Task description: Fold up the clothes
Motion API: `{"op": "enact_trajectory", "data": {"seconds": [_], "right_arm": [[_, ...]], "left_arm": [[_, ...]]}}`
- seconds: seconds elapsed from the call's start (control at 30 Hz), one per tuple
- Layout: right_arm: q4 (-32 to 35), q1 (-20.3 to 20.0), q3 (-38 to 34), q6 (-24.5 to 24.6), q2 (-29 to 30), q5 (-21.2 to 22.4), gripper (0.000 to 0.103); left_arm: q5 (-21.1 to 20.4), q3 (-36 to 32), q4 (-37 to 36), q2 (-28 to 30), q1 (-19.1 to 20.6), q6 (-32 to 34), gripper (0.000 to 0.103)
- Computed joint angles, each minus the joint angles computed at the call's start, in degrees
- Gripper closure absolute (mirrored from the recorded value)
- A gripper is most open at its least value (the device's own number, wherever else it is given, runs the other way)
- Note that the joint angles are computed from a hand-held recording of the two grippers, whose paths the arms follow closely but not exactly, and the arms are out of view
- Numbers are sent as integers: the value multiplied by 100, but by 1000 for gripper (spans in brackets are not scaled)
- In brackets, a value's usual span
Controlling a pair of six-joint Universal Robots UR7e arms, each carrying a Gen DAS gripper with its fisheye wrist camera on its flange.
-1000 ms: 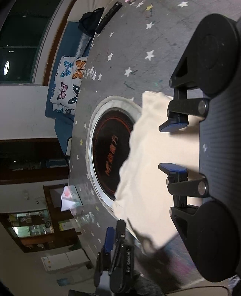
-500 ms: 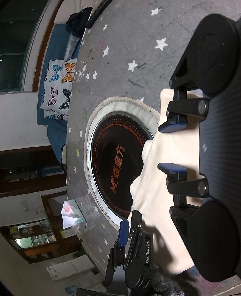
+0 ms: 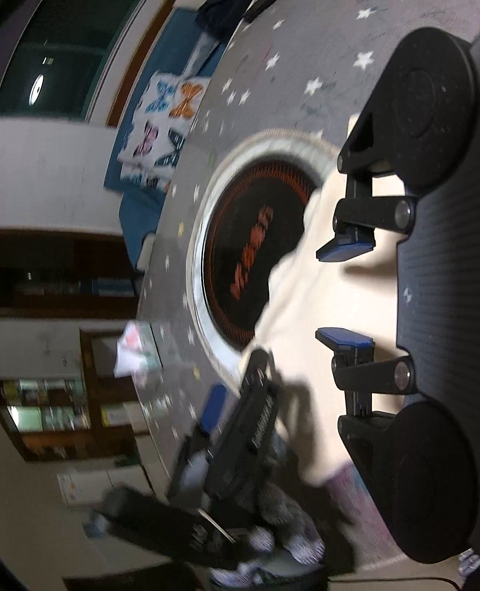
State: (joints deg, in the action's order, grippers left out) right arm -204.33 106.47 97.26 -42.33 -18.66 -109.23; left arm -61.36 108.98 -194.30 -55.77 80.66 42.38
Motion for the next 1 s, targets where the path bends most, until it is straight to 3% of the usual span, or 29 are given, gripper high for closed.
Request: {"op": "enact_trajectory", "data": {"seconds": [0.2, 0.4, 0.57, 0.7, 0.73, 0.87, 1.0], "right_arm": [[310, 273, -79, -479, 210, 115, 50], [551, 515, -315, -993, 540, 102, 48], [451, 699, -600, -1592, 932, -114, 48], [343, 755, -788, -1737, 1158, -336, 59], [304, 762, -829, -1721, 1200, -390, 69], [346, 721, -754, -1270, 1063, -306, 89], [304, 654, -522, -747, 779, 34, 93]], "left_arm": [[-54, 82, -222, -224, 119, -138, 0], [-41, 122, -202, -502, 273, -535, 0], [-248, 218, 256, -801, 412, -1117, 0], [-617, 284, 955, -1066, 511, -1748, 0], [-716, 293, 1118, -1119, 533, -1887, 0], [-1082, 248, 1757, -1259, 613, -2472, 0], [-1589, 40, 2527, -1297, 725, -3280, 1]]}}
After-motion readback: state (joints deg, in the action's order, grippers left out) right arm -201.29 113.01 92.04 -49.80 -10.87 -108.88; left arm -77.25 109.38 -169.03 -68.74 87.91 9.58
